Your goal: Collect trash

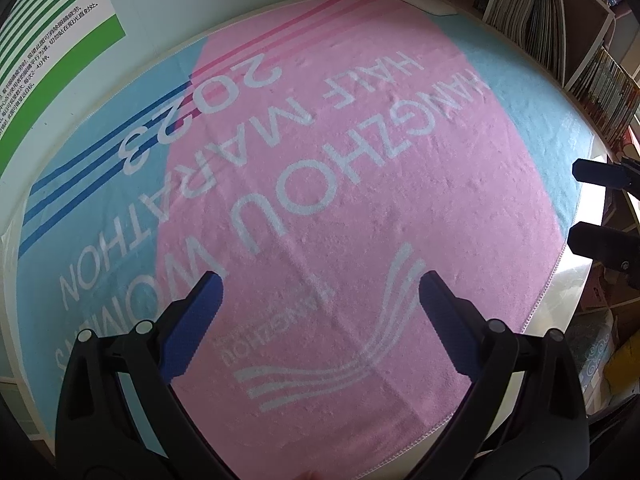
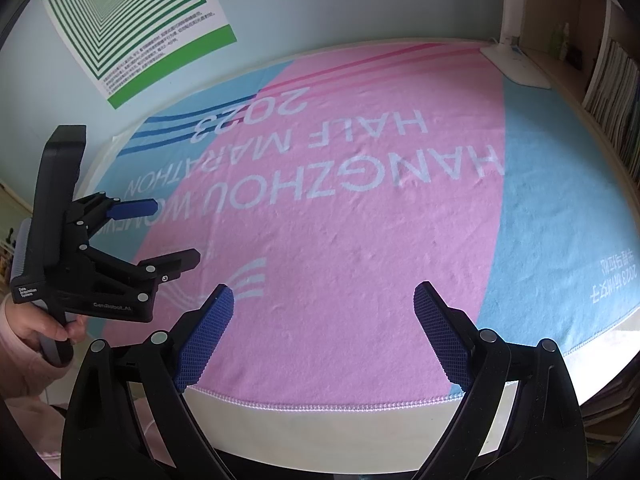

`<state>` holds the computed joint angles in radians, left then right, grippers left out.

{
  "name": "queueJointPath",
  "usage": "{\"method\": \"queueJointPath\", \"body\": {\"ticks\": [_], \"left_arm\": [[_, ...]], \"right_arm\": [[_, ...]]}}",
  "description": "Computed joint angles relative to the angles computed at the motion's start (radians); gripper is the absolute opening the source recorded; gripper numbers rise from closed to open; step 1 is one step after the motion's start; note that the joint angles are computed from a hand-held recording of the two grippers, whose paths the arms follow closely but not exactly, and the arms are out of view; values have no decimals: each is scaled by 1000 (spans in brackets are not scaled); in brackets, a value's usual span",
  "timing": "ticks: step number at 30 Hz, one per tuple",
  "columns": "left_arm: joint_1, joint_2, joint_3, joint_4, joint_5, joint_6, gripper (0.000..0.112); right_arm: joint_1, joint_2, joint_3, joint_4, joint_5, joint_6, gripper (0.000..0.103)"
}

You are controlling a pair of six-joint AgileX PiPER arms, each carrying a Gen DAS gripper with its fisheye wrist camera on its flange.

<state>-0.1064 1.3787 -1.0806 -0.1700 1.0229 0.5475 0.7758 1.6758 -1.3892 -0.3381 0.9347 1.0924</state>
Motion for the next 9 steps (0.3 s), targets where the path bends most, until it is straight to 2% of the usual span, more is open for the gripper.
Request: {"method": "queueJointPath", "body": {"ticks": [9], "left_arm": [[-1,13,-7,18,18,-19,96]], "right_arm": [[0,8,-10,5,2,-5,91]]}}
